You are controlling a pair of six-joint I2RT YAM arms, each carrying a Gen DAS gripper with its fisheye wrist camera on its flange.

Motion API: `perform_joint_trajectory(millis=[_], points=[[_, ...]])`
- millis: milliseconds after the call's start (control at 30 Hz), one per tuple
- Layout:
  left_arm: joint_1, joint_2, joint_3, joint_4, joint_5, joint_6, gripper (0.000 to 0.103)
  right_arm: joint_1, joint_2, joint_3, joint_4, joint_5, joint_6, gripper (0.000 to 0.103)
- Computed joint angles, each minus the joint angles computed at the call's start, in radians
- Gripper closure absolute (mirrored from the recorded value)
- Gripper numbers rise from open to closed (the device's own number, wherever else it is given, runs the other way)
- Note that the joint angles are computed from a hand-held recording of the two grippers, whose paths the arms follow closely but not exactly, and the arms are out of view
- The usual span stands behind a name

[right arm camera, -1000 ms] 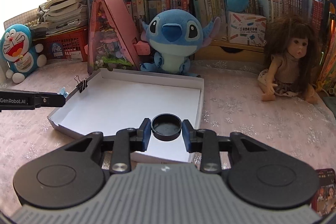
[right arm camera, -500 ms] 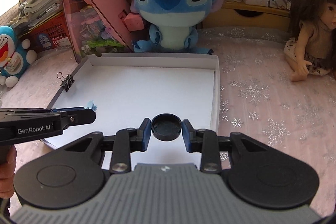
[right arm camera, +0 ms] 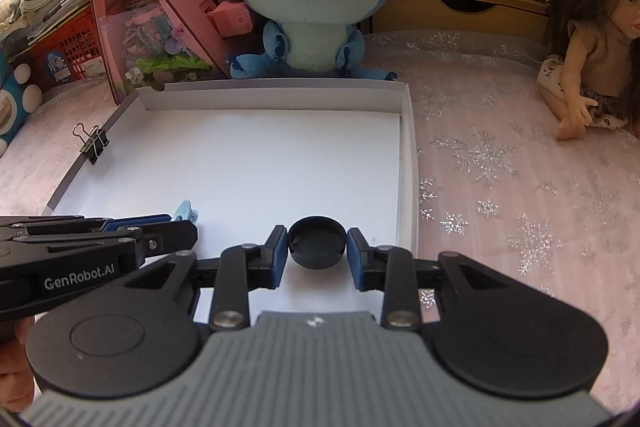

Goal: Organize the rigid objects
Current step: 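Carry the blue clip in the left gripper into the white tray while the right carries the lid, then open the left gripper to drop the blue clip while the right gripper releases the black lid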

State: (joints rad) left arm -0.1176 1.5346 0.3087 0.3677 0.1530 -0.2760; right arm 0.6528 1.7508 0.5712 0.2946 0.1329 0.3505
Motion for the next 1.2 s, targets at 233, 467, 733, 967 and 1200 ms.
perform_joint_trajectory(millis=[233,467,733,967,1200], points=[[-0.010,0.028,-0.007,0.036,-0.002,0.000,0.088,-0.009,0.029,-0.001,0.023,-0.011,-0.002,0.065],[-0.006,0.038,-0.010,0.056,0.003,-0.006,0.088,-0.006,0.039,-0.013,0.054,-0.004,-0.006,0.066],[-0.025,-0.009,-0.014,0.024,-0.039,-0.008,0.085,0.003,0.021,-0.036,0.082,0.011,-0.005,0.047],[-0.061,-0.228,-0.098,-0.028,-0.118,0.001,0.055,0.033,-0.071,-0.134,0.151,0.069,-0.019,0.034],[-0.080,-0.668,-0.251,-0.216,-0.127,-0.022,0.025,0.115,-0.176,-0.283,0.274,0.190,-0.023,0.024]])
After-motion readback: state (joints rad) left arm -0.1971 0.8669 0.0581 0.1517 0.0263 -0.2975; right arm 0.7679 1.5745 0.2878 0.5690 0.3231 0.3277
